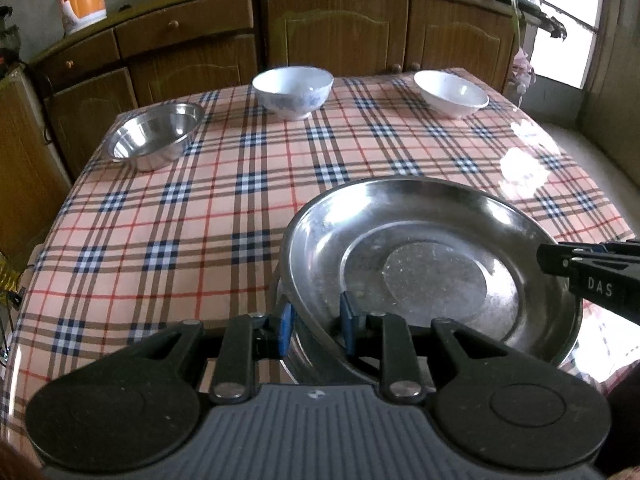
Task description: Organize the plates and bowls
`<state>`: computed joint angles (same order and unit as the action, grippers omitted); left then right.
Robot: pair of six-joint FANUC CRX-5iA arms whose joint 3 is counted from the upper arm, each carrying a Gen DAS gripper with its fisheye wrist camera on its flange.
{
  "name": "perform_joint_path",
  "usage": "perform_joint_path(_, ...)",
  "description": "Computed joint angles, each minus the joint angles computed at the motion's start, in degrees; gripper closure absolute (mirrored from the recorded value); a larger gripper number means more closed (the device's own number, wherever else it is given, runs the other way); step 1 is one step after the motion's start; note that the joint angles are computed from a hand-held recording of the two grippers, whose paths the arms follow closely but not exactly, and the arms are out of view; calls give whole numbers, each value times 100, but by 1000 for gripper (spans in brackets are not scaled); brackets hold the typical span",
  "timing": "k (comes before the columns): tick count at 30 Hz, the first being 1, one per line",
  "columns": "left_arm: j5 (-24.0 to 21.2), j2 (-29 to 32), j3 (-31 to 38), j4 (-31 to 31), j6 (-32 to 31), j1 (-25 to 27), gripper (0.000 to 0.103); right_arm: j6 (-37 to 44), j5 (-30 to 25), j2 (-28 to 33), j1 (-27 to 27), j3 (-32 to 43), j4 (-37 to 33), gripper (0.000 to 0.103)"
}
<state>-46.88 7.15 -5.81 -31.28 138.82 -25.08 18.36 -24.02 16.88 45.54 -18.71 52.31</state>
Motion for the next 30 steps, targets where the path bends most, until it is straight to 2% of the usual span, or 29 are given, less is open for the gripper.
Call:
perform_joint_path(8,75,90,-60,242,-195,116,77,336,-113,134,43,142,-402,85)
perform_joint_path(20,102,123,-66,291,-227,153,77,443,-88,182,39,173,-428,84)
perform_joint_path(30,80,113,-146,397,-298,226,77,952,-162,274,126,330,-877,83)
